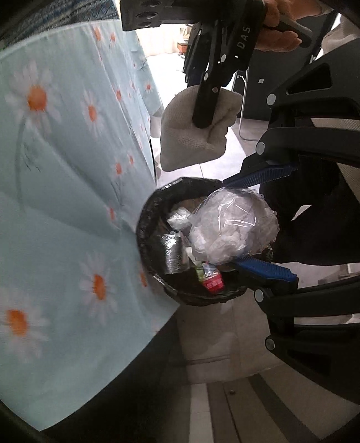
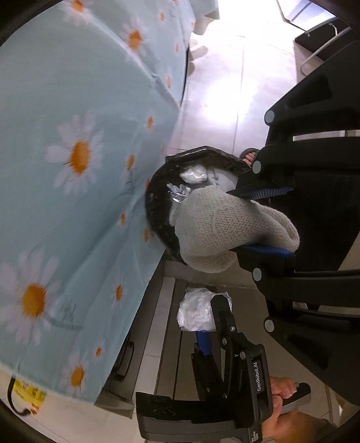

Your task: Collect trash

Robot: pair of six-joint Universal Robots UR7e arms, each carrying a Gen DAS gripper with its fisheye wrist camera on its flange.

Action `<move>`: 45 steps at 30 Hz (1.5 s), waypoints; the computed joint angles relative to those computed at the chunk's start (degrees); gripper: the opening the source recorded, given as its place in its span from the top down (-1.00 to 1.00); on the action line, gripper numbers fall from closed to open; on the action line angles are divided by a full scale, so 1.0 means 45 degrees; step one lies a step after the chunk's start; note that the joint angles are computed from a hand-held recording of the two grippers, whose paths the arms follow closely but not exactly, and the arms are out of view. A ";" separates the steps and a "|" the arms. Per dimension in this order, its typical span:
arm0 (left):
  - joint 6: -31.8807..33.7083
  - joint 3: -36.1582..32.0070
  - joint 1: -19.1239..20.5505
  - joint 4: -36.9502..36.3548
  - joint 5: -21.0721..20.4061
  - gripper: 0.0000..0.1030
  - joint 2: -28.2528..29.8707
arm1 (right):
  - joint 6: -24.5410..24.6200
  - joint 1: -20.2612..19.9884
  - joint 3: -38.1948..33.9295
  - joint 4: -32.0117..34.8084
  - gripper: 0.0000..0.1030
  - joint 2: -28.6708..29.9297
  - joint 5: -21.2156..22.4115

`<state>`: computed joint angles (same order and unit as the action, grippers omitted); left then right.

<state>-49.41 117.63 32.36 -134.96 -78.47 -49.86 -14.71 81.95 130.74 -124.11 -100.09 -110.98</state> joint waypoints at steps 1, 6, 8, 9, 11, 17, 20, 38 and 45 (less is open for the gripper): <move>-0.0054 0.0028 0.0038 -0.0009 -0.0018 0.08 0.0051 | 0.0050 -0.0075 0.0014 -0.0063 0.40 0.0107 0.0005; -0.0176 0.0027 0.0226 -0.0060 -0.0036 0.08 0.0328 | 0.0048 -0.0273 -0.0032 -0.0193 0.39 0.0463 0.0113; -0.0260 0.0059 0.0264 -0.0132 -0.0009 0.07 0.0340 | 0.0014 -0.0307 -0.0033 -0.0236 0.39 0.0481 0.0176; -0.0308 0.0080 0.0279 -0.0175 -0.0002 0.06 0.0346 | 0.0023 -0.0317 -0.0065 -0.0248 0.39 0.0491 0.0213; -0.0395 0.0055 0.0265 -0.0126 0.0046 0.06 0.0338 | -0.0092 -0.0273 -0.0135 -0.0249 0.38 0.0444 0.0321; -0.0500 0.0017 0.0104 -0.0010 0.0206 0.05 0.0211 | -0.0142 -0.0096 -0.0265 -0.0102 0.31 0.0306 0.0441; -0.0659 -0.0105 0.0074 0.0332 0.0300 -0.22 0.0214 | -0.0060 -0.0014 -0.0192 -0.0333 0.09 0.0283 0.0410; -0.1980 0.0020 -0.0748 0.1162 0.0883 -0.29 -0.0477 | 0.0204 0.0602 -0.0378 0.0226 -0.24 -0.1142 0.0516; -0.2195 -0.0621 -0.1717 0.1885 0.1637 -0.29 -0.0904 | -0.0255 0.1266 -0.0854 0.0419 -0.47 -0.2193 0.0686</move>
<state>-59.29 114.84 24.63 -126.48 -71.10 -53.93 -15.86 87.65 126.90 -122.22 -109.96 -107.89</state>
